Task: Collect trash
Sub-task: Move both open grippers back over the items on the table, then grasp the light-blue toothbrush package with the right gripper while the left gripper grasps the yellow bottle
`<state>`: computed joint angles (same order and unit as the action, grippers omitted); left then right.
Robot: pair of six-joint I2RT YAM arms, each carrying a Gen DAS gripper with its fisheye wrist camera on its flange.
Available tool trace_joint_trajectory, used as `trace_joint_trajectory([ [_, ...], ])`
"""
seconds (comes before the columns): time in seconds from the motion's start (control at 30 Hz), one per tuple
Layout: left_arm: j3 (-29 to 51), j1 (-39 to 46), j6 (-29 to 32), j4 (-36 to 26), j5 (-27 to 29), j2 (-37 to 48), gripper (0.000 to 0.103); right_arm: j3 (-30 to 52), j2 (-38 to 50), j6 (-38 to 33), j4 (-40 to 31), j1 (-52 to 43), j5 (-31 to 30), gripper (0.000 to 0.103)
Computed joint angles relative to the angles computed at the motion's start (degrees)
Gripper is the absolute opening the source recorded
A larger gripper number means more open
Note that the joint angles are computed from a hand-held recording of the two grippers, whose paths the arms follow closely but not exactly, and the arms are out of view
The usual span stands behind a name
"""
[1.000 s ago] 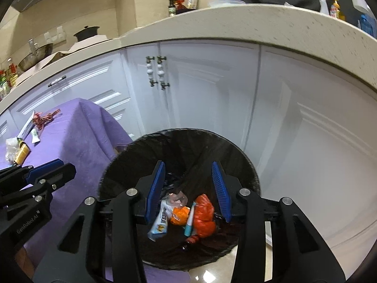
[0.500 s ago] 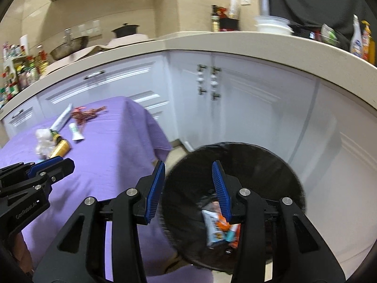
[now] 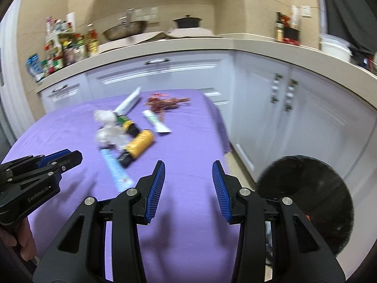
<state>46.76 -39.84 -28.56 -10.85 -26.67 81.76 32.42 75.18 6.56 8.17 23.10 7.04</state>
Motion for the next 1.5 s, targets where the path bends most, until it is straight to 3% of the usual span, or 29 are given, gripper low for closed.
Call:
trace_joint_trajectory([
  [0.53,-11.47,14.27,0.78,-0.70,4.79,-11.96,0.026,9.35,12.36,1.82,-2.82,10.22,-0.06,0.041],
  [0.93,-12.29,19.33,2.25,-0.38,8.41,-11.81,0.026,16.29,19.19,1.55,-8.15,10.76,-0.71,0.041],
  [1.5,-12.54,19.29,2.22,-0.59,9.22,-11.04,0.030,20.17,22.69,-0.49,-11.87,10.55,-0.85,0.040],
])
